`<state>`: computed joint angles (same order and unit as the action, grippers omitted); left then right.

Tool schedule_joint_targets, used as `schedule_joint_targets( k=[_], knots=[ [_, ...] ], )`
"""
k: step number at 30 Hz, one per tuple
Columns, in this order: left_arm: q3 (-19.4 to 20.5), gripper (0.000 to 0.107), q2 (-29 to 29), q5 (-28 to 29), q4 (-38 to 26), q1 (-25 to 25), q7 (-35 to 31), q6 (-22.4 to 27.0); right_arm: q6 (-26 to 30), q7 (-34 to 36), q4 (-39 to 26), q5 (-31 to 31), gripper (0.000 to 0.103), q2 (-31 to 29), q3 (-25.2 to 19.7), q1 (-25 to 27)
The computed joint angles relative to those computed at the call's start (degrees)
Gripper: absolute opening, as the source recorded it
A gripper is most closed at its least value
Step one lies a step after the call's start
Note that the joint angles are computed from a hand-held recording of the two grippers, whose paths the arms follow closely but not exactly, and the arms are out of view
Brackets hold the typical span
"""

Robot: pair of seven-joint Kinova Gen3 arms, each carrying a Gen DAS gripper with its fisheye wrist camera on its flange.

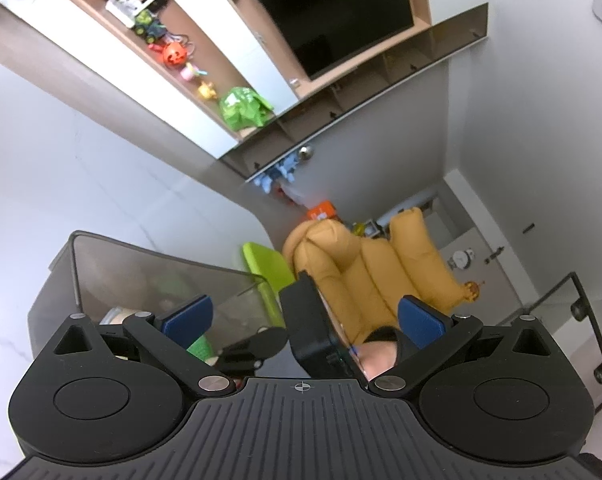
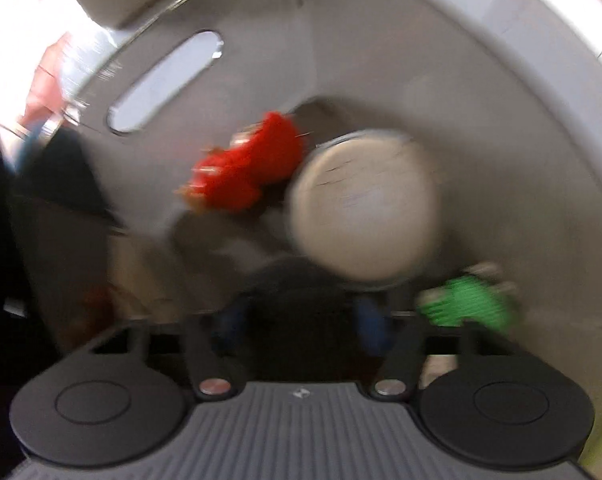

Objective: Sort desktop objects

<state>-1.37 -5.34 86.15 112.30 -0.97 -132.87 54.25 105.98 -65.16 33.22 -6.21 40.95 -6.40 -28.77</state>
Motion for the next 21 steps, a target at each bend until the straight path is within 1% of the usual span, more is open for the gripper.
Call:
schedule_joint_targets(
  k=[1, 2, 3, 5, 6, 7, 8, 9, 10, 13, 14, 16, 17, 18, 19, 20, 21],
  knots=[
    [-0.1, 0.103, 0.0, 0.1, 0.1, 0.1, 0.1, -0.1, 0.8, 0.1, -1.0, -0.3, 0.048, 0.3, 0.4, -0.5],
    [-1.2, 0.103, 0.0, 0.6, 0.4, 1.3, -0.4, -0.3, 0.7, 1.2, -1.0, 0.3, 0.047, 0.2, -0.2, -0.3],
    [-3.2, 0.103, 0.1, 1.5, 0.8, 3.5, -1.3, -0.8, 0.4, 2.3, -0.5, 0.4, 0.046, -0.1, -0.3, -0.2],
    [-8.2, 0.103, 0.2, 0.9, 0.6, 8.8, -0.8, -1.6, 1.0, 2.6, -0.7, 0.5, 0.045, 0.1, -0.1, -0.2],
    [-9.7, 0.103, 0.1, -0.2, 0.1, 10.4, 0.6, -1.7, 1.3, 2.7, -0.9, 0.5, 0.045, 0.1, 0.0, -0.2],
    [-10.2, 0.103, 0.0, -1.8, -0.7, 11.3, 2.8, -2.3, 1.4, 2.3, -0.9, 0.4, 0.046, 0.2, 0.1, -0.1],
    [-9.8, 0.103, 0.0, -3.5, -1.5, 11.2, 5.2, -2.7, 1.4, 1.9, -0.7, 0.4, 0.047, 0.1, 0.3, 0.1],
    [-8.3, 0.103, -0.2, -4.9, -2.0, 10.1, 7.5, -3.0, 1.3, 1.5, -0.4, 0.4, 0.05, -0.2, 0.4, 0.3],
    [-6.0, 0.103, -0.1, -6.4, -2.4, 7.9, 9.8, -2.7, 1.0, 0.8, 0.1, 0.6, 0.051, -0.7, 0.7, 0.4],
    [2.0, 0.103, 0.1, -13.0, -3.4, 0.5, 16.8, -1.1, -1.2, 0.0, 3.0, 1.2, 0.056, -3.4, 0.8, 0.8],
    [4.6, 0.103, -0.3, -15.3, -3.5, -2.1, 19.1, -1.1, -2.5, 0.4, 4.5, 1.0, 0.058, -4.7, 0.4, 1.4],
    [9.8, 0.103, -1.6, -20.0, -3.5, -7.4, 23.8, -1.2, -5.8, 1.3, 7.7, 0.4, 0.065, -7.7, -0.1, 2.6],
    [11.8, 0.103, -2.4, -22.3, -4.0, -10.0, 26.1, -0.1, -7.5, 1.5, 9.2, 0.1, 0.067, -9.2, -0.3, 3.2],
    [12.9, 0.103, -3.1, -24.7, -5.2, -12.1, 28.5, 2.0, -9.3, 1.5, 10.7, -0.2, 0.07, -10.6, -0.3, 3.9],
    [13.0, 0.103, -3.5, -26.7, -6.5, -13.2, 30.8, 4.3, -11.4, 0.5, 12.2, -0.5, 0.072, -12.0, -0.1, 4.5],
    [13.5, 0.103, -4.1, -28.9, -7.8, -14.2, 33.1, 5.8, -12.5, -1.1, 12.8, -0.8, 0.073, -12.8, 0.2, 5.2],
    [14.8, 0.103, -5.0, -31.2, -9.3, -16.0, 35.5, 6.9, -13.2, -2.8, 12.9, -1.1, 0.074, -13.4, 0.5, 5.8]
  ],
)
